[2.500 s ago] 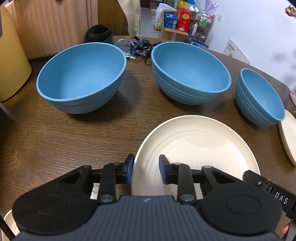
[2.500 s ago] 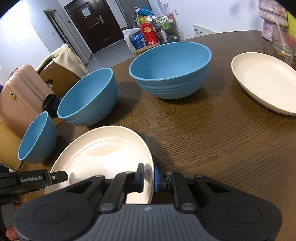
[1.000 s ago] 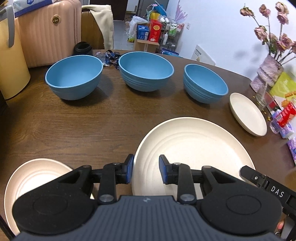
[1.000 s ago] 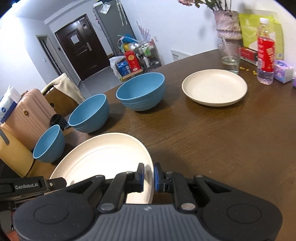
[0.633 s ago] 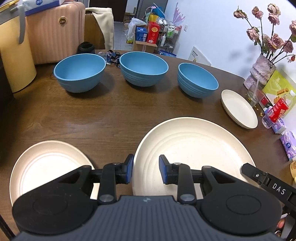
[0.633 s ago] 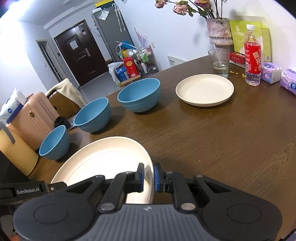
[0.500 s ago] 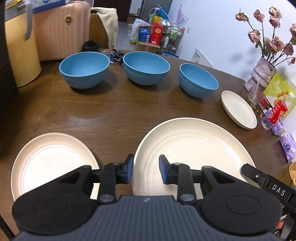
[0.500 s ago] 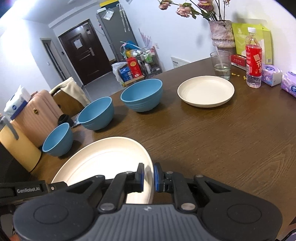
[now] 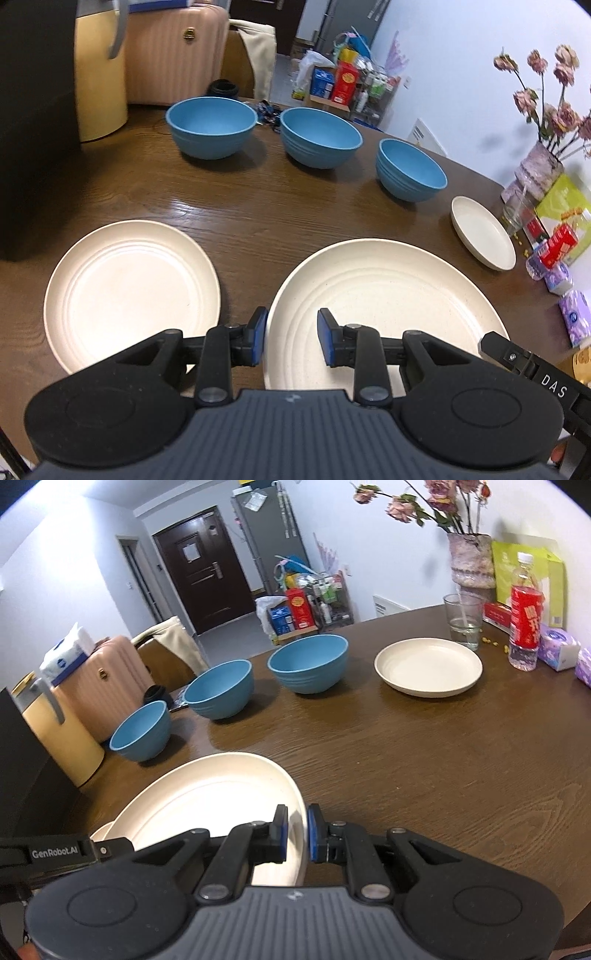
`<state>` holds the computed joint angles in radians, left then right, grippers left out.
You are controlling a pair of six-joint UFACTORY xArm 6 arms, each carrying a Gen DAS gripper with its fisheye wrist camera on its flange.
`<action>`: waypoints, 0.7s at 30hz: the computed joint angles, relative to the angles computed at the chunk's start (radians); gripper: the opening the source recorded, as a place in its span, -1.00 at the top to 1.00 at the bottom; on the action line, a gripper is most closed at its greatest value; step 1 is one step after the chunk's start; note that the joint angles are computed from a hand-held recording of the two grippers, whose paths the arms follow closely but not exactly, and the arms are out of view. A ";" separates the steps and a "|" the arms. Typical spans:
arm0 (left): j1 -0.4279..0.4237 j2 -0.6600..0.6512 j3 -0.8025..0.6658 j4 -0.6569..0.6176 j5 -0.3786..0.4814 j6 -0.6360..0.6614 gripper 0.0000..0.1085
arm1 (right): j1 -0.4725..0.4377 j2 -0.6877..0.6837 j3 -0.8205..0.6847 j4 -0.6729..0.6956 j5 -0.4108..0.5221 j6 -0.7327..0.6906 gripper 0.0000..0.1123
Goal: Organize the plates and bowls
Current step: 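Lift the cream plate with both grippers and carry it toward the black bag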
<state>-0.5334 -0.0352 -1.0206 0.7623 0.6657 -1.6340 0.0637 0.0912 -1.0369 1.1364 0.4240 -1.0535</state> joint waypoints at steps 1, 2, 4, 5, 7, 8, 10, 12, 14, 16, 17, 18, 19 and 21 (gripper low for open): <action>-0.004 -0.006 0.004 0.006 0.009 -0.015 0.46 | -0.001 -0.005 0.003 0.003 0.008 -0.012 0.80; -0.009 -0.015 0.012 0.012 0.021 -0.036 0.46 | -0.001 -0.011 0.008 0.007 0.014 -0.024 0.80; -0.018 -0.032 0.025 0.019 0.041 -0.064 0.46 | 0.001 -0.020 0.015 0.011 0.026 -0.043 0.80; -0.023 -0.042 0.034 0.024 0.050 -0.079 0.46 | 0.002 -0.025 0.018 0.014 0.033 -0.054 0.80; -0.030 -0.059 0.050 0.033 0.063 -0.103 0.46 | 0.005 -0.032 0.023 0.022 0.044 -0.072 0.80; -0.033 -0.068 0.058 0.038 0.071 -0.116 0.46 | 0.006 -0.036 0.026 0.028 0.049 -0.080 0.80; -0.038 -0.084 0.073 0.043 0.084 -0.139 0.46 | 0.011 -0.044 0.033 0.030 0.060 -0.089 0.80; -0.041 -0.103 0.090 0.048 0.096 -0.157 0.46 | 0.018 -0.052 0.039 0.032 0.064 -0.099 0.80; -0.040 -0.122 0.107 0.055 0.104 -0.171 0.46 | 0.026 -0.057 0.043 0.033 0.069 -0.105 0.80; -0.043 -0.136 0.117 0.060 0.116 -0.183 0.46 | 0.037 -0.060 0.045 0.036 0.070 -0.108 0.80; -0.041 -0.145 0.125 0.064 0.118 -0.187 0.46 | 0.042 -0.060 0.044 0.037 0.069 -0.110 0.80; -0.038 -0.153 0.133 0.067 0.118 -0.191 0.46 | 0.048 -0.060 0.045 0.038 0.066 -0.111 0.80; -0.035 -0.164 0.145 0.071 0.117 -0.197 0.46 | 0.055 -0.062 0.046 0.040 0.063 -0.113 0.80; -0.029 -0.184 0.165 0.075 0.116 -0.206 0.46 | 0.070 -0.063 0.048 0.042 0.055 -0.111 0.80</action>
<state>-0.5627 -0.2189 -0.8558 0.8370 0.7818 -1.8404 0.1336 0.0280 -0.9887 1.1780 0.4795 -1.1650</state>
